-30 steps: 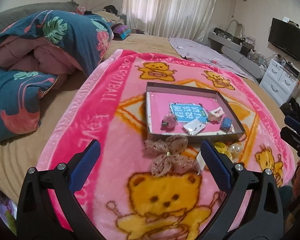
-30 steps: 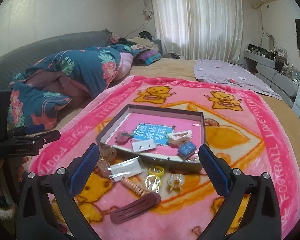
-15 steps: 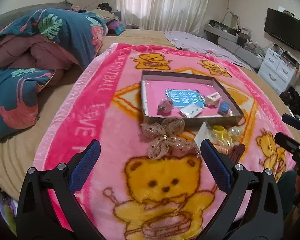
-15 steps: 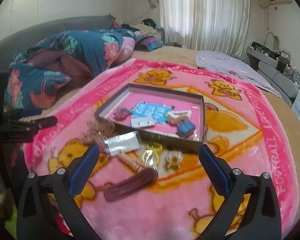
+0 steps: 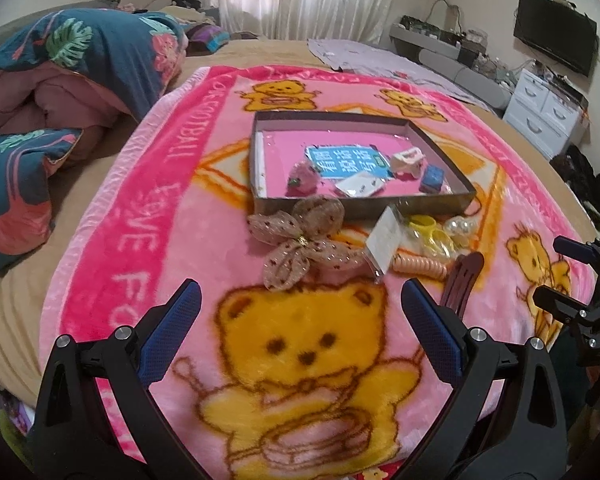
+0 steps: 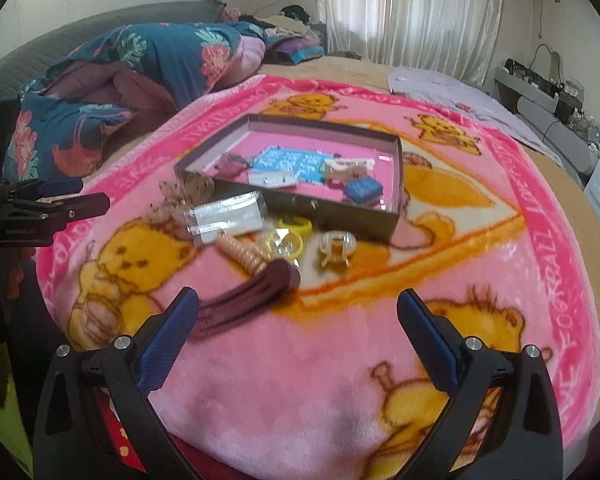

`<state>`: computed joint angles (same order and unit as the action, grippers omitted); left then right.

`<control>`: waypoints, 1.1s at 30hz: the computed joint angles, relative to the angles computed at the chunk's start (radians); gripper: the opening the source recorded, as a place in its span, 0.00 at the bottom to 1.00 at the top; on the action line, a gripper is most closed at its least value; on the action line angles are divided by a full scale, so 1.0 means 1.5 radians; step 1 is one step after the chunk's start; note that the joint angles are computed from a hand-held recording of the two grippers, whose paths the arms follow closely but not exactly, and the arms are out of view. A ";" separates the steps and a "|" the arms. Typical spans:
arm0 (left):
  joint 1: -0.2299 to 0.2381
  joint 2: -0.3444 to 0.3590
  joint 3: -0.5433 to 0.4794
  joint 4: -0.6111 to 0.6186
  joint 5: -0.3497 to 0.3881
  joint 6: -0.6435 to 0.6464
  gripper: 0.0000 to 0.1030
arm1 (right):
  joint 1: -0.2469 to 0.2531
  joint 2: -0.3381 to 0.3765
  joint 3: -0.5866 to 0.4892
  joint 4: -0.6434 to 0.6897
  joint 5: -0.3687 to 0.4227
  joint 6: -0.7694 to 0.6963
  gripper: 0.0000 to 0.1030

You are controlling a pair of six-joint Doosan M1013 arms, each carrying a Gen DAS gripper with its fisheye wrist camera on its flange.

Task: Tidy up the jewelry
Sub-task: 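Withdraw both grippers from the tray toward the remaining jewelry, then reach left gripper to the clear plastic packet while right reaches the pearl ring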

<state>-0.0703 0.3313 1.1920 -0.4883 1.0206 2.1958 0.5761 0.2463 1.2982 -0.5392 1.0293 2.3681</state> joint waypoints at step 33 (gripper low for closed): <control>-0.013 0.096 -0.069 -0.145 0.206 -0.033 0.31 | -0.042 0.010 0.022 0.016 -0.012 0.056 0.96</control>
<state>-0.0896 0.4756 1.0881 -0.7056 1.3292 2.1459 0.5137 0.2609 1.3316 -0.5159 1.0121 2.4516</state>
